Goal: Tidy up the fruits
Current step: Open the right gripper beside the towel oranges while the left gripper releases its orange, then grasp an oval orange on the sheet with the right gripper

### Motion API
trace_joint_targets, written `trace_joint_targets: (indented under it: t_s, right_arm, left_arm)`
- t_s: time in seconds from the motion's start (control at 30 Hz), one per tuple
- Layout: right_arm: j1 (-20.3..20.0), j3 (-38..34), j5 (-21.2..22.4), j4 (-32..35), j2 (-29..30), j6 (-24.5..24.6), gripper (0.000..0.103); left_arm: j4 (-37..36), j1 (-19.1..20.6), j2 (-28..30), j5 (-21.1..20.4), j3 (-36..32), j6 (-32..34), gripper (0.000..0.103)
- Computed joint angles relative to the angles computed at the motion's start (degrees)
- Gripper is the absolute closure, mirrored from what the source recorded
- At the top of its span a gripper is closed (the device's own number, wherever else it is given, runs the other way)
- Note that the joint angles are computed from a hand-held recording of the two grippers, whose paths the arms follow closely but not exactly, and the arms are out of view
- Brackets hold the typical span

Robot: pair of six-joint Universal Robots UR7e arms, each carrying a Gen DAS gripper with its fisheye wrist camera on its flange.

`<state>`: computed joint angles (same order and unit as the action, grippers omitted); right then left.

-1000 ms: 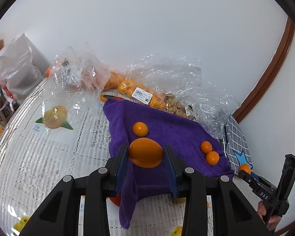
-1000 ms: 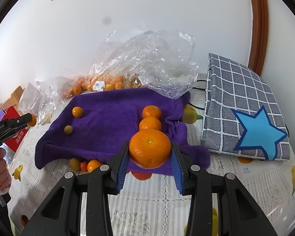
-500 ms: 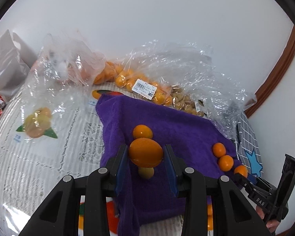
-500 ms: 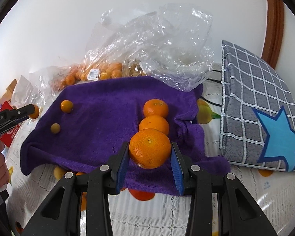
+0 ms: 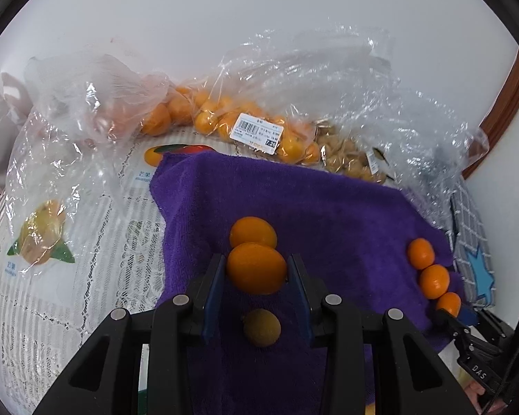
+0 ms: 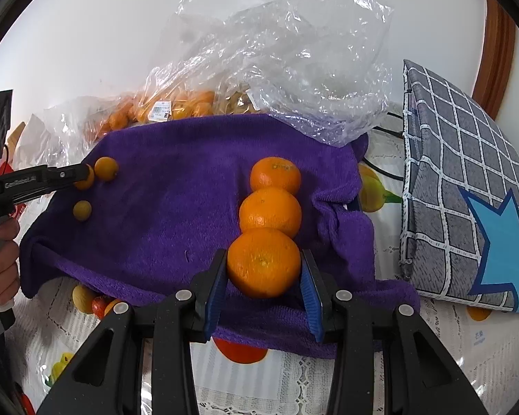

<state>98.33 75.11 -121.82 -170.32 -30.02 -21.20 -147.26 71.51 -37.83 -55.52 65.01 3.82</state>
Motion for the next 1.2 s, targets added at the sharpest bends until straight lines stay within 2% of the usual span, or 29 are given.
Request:
trace_joint_targets:
  t_s: [0.23, 0.3, 0.37, 0.47, 0.6, 0.77, 1.03, 1.2]
  right_arm:
    - [0.1, 0.2, -0.2, -1.2, 0.2, -0.8, 0.062]
    - [0.1, 0.5, 0.1, -1.2, -0.1, -0.7, 0.057]
    - [0.1, 1.1, 0.5, -1.9, -0.4, -0.5, 0.048]
    - [0.5, 2.1, -0.5, -3.8, -0.7, -0.4, 0.046]
    - [1.1, 3.8, -1.8, -5.7, -1.6, 0.3, 0.046]
    - [2.3, 7.0, -2.8, -8.4, -3.0, 0.4, 0.046]
    - [3.7, 13.1, 1.2, -7.7, -5.5, 2.0, 0.046]
    - [4.5, 15.3, 3.3, -7.9, -4.9, 1.0, 0.046]
  left_arm:
    - [3.9, 0.3, 1.2, 1.4, -2.1, -1.8, 0.068]
    - [3.1, 0.3, 1.2, 1.3, -1.7, -1.2, 0.067]
    - [3.4, 0.2, 1.2, 1.9, -1.7, -1.7, 0.065]
    - [3.1, -0.2, 0.3, 2.2, -0.5, -2.2, 0.061]
    - [-1.0, -1.1, -3.3, 1.6, 4.8, -0.3, 0.055]
    - [-6.4, -1.8, -8.0, 1.4, 11.6, 1.5, 0.055]
    - [-12.5, -1.6, -16.2, 1.3, 23.4, 2.1, 0.055]
    - [-13.2, -0.3, -20.8, -1.3, 29.5, 1.6, 0.055]
